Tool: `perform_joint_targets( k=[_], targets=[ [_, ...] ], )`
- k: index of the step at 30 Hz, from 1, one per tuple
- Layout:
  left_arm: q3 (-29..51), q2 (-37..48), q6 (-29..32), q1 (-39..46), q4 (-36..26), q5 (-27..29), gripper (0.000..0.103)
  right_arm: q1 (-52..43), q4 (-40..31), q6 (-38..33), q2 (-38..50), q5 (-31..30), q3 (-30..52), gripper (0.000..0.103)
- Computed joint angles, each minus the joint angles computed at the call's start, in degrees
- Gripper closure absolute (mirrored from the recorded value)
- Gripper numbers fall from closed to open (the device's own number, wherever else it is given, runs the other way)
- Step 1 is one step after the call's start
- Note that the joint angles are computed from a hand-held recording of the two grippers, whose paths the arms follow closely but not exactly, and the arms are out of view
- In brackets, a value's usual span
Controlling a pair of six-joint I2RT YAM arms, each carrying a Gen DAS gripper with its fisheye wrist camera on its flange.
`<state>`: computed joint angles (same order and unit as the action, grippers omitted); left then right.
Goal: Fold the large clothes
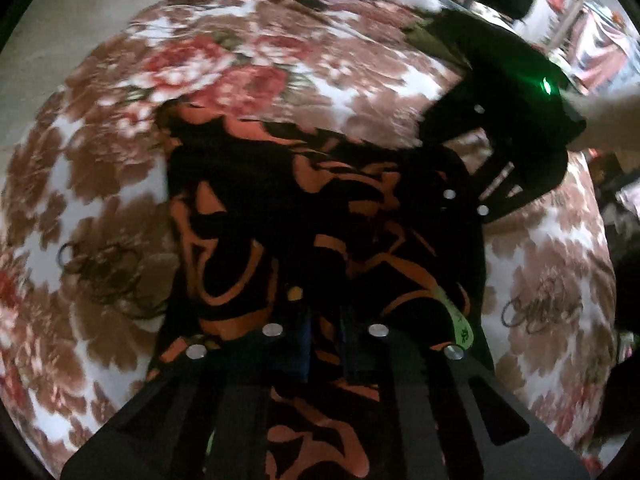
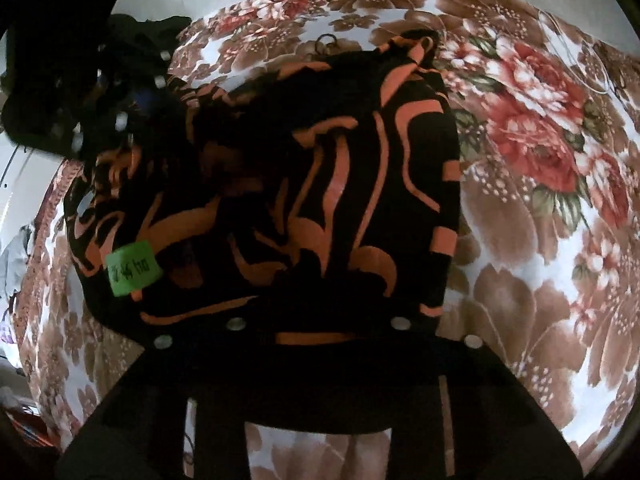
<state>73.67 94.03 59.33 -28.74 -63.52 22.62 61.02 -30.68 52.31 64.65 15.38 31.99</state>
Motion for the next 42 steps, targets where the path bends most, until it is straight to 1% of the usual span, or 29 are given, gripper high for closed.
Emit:
perform_joint_targets(
  k=[4,7,10,12,15,18,20,22,23,24,25,26,27,28,29,30,32,33,34,35,36,37,39,40,41,42],
  targets=[
    [4.3,-0.3,-4.0,2.8,-1.1,1.0,0.095,2.3,-2.8,2.4,-1.5,0.9,0.2,0.083],
    [8.8,1.0,-6.6,4.7,-0.7,-0.5,0.095,5.0,-6.4,5.0,-3.0,2.2,1.3,0.087],
    [12.6,3.6,-9.0,5.7,1.3,-2.6,0.095,7.7,-8.9,8.6,-5.6,2.9,0.3,0.088],
    [14.8,6.1,-9.6,5.7,2.5,-4.5,0.095,9.6,-10.0,12.1,-7.8,3.4,-1.3,0.088],
    [16.8,9.8,-9.4,4.4,4.0,-7.3,0.095,14.1,-12.4,19.3,-11.6,5.2,-3.8,0.088],
    [17.1,13.5,-10.5,2.1,6.5,-8.8,0.095,18.1,-14.5,25.5,-13.8,6.9,-5.1,0.089],
    [15.7,14.8,-11.2,0.9,8.6,-9.5,0.095,19.5,-14.0,27.7,-13.8,7.3,-6.2,0.089],
    [12.0,15.7,-11.0,-0.6,12.8,-12.3,0.093,20.2,-13.1,28.9,-13.6,7.6,-7.1,0.088],
    [10.5,16.2,-11.1,-1.1,14.6,-13.4,0.091,20.4,-12.7,29.4,-13.9,8.0,-7.4,0.088],
    [9.2,16.2,-11.4,-1.4,16.3,-14.0,0.083,20.9,-12.2,29.5,-14.9,9.1,-7.6,0.086],
    [7.8,16.0,-12.1,-1.3,18.2,-14.0,0.075,21.4,-12.2,29.6,-15.3,10.0,-7.5,0.080],
    [7.6,16.0,-12.9,-1.1,18.7,-13.7,0.070,22.1,-12.7,29.9,-15.9,11.0,-7.1,0.063],
    [7.4,15.7,-14.2,-0.5,19.3,-13.2,0.054,23.2,-13.5,30.8,-16.6,12.3,-6.5,0.052],
    [7.2,14.9,-15.4,0.5,19.6,-12.2,0.040,24.1,-14.9,32.0,-16.9,13.7,-5.6,0.032],
    [8.2,14.4,-16.2,2.0,17.9,-10.2,0.035,25.2,-17.0,33.9,-17.0,15.6,-4.2,0.024],
    [8.7,13.7,-16.5,3.1,16.6,-8.6,0.028,25.9,-18.9,35.0,-17.2,17.0,-2.8,0.024],
    [8.4,9.1,-18.4,6.9,15.2,-4.8,0.025,26.1,-22.0,34.8,-18.0,19.1,0.6,0.024],
    [8.3,6.8,-19.4,8.7,14.4,-3.5,0.021,25.8,-23.2,34.3,-17.9,20.0,2.2,0.024],
    [7.5,3.5,-20.5,11.2,14.2,-2.1,0.016,24.9,-24.9,33.2,-17.0,21.3,5.0,0.018],
    [6.9,1.0,-21.1,13.5,14.1,-0.7,0.014,23.4,-25.7,31.0,-16.0,22.2,7.5,0.012],
    [6.0,-2.5,-22.1,17.5,13.3,0.9,0.009,21.3,-25.3,28.4,-14.9,22.3,9.3,0.011],
    [5.1,-5.2,-22.5,20.9,12.6,1.1,0.006,18.8,-24.3,25.4,-13.9,21.7,10.5,0.011],
    [3.2,-8.7,-20.7,27.5,11.7,0.5,0.006,10.4,-20.9,16.9,-9.7,17.8,13.7,0.007],
    [2.1,-9.5,-19.6,30.0,12.1,-1.3,0.006,7.4,-19.7,14.3,-7.2,16.3,15.1,0.005],
    [0.1,-10.2,-18.0,33.2,13.3,-4.6,0.006,3.4,-18.7,11.3,-3.5,14.8,17.0,0.005],
    [-1.5,-10.2,-16.7,35.3,14.3,-6.3,0.006,-0.3,-17.4,8.4,-0.7,12.8,18.3,0.005]
  ],
)
